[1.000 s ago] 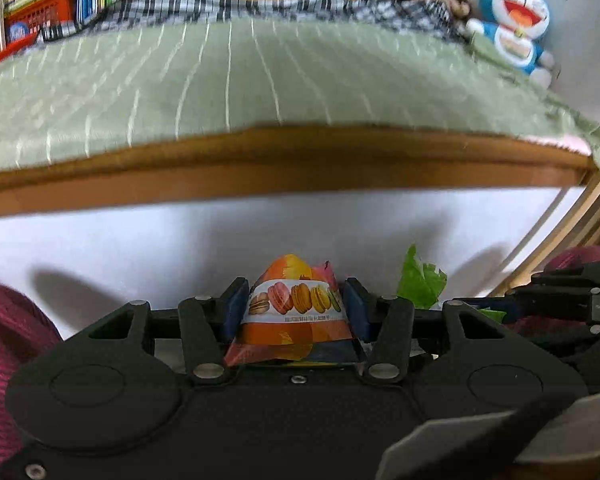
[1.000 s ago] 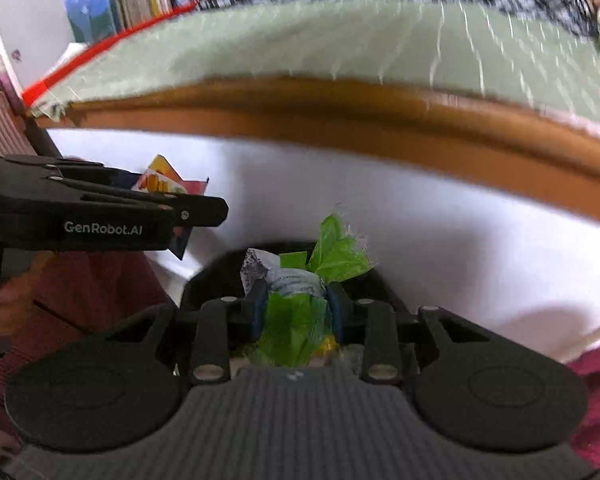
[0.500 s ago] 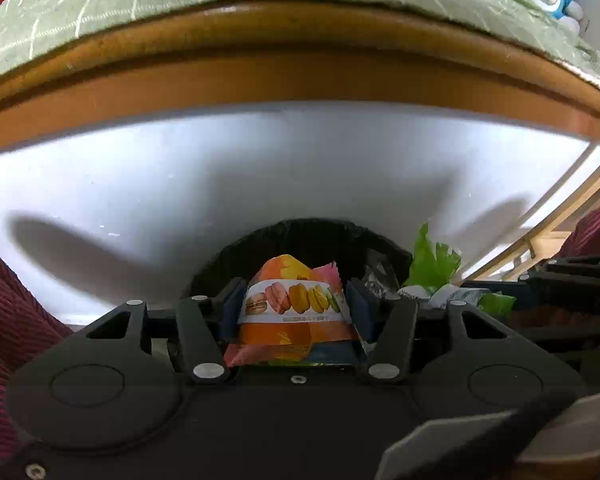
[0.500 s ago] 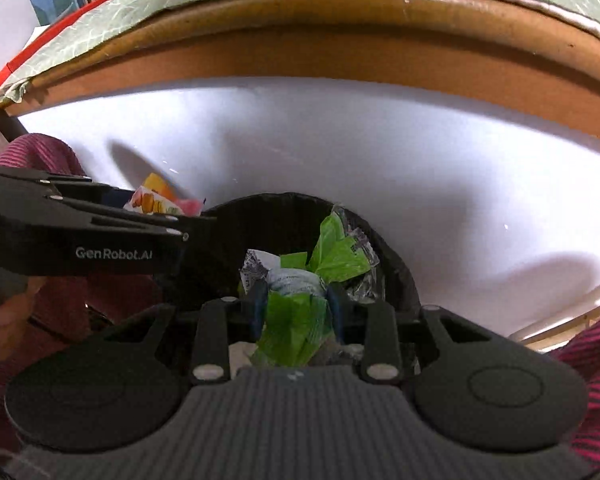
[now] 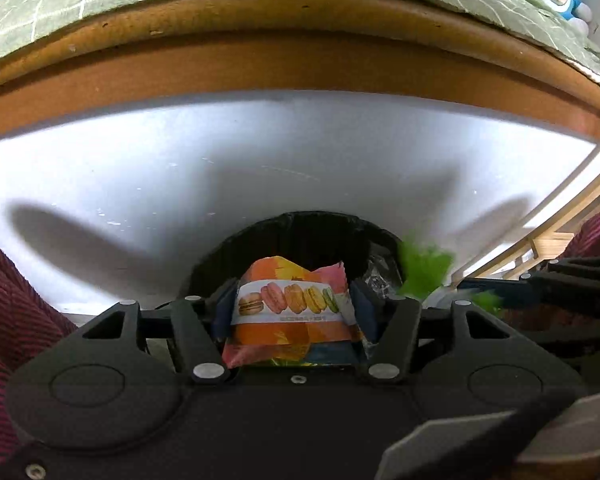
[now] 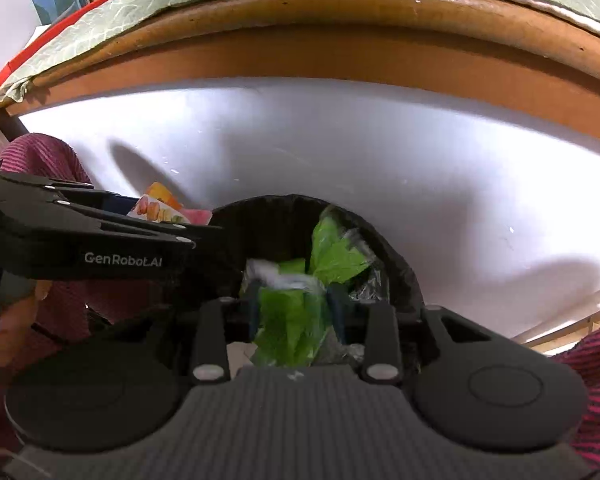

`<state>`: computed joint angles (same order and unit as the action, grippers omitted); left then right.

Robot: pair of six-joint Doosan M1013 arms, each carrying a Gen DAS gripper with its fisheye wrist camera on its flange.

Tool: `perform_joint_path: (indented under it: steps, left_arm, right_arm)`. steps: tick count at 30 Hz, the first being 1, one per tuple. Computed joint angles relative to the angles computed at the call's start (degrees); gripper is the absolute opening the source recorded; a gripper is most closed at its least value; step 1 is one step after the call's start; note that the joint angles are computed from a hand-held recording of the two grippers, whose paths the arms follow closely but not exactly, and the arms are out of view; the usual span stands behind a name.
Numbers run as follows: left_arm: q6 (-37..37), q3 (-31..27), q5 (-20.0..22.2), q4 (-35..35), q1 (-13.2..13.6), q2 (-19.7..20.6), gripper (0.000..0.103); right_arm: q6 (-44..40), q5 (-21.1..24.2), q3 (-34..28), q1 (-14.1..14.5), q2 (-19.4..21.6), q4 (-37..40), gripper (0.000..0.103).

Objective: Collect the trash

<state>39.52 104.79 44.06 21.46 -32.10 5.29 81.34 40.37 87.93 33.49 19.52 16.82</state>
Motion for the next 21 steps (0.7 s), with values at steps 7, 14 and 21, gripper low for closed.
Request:
perform_joint_path:
  steps: [7,14,21]
  left_arm:
    - [0.0,0.0,0.1,-0.3,0.2,-0.1,0.067]
    - [-0.8,0.1,0.1,0.7,-0.2,-0.5,0.075]
    - [-0.7,0.4,-0.7,-0.1,0.0,-1.3,0.078]
  right_arm:
    - [-0.4,-0.3,0.2,0.1,-0.1,0.1,0.064]
    - [0.3,-0.5,0.2,0.2,-0.3,-0.2,0.067]
    - [0.4,-1.7,0.8,0.1,-1.1,-0.1,0.074]
